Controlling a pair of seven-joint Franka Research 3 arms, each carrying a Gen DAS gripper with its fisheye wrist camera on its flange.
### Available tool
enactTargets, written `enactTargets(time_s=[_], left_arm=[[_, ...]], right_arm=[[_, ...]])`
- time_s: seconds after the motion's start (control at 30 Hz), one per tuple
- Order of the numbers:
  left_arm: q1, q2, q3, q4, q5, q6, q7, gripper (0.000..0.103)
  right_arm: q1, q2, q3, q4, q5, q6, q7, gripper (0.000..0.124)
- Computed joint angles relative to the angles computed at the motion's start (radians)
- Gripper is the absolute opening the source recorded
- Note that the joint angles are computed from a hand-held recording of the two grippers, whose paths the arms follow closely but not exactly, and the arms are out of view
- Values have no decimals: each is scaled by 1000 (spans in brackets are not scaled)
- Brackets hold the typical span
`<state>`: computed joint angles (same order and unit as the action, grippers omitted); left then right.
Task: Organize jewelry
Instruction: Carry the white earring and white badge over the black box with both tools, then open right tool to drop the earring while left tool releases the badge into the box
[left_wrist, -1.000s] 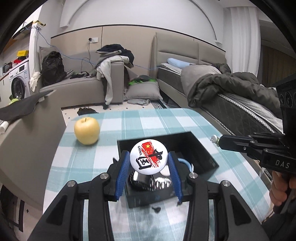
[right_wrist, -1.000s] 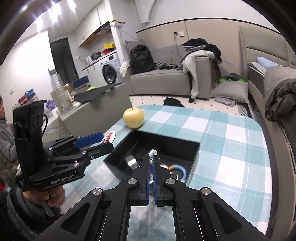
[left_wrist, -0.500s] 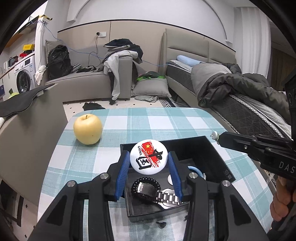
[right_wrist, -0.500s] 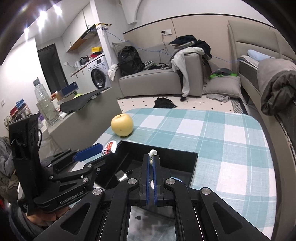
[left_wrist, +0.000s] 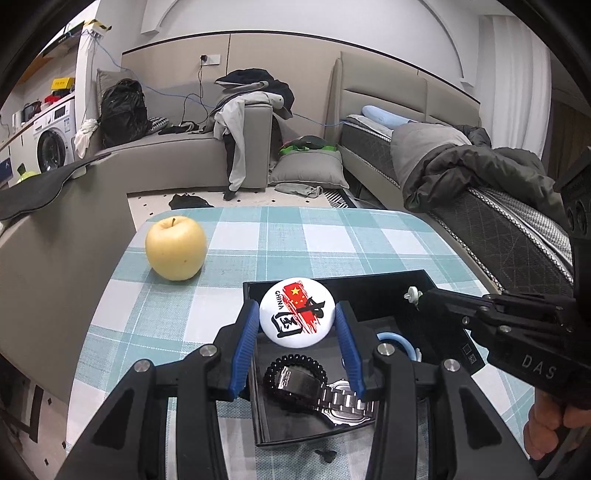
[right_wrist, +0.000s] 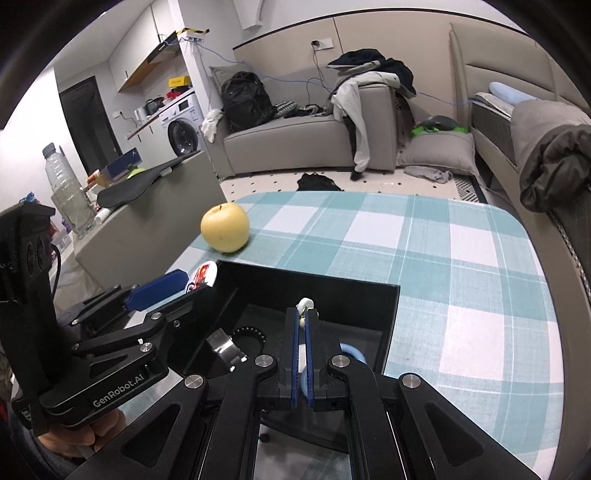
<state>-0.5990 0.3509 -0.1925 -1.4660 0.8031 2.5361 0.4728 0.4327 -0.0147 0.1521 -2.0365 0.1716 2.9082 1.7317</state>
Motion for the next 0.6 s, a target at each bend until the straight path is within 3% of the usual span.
enactTargets(time_s=[0.6], left_arm=[[-8,26,-3,33,-31,-47,30,37]], right_arm=[[-2,-6,0,-1,-47,-23,9,5]])
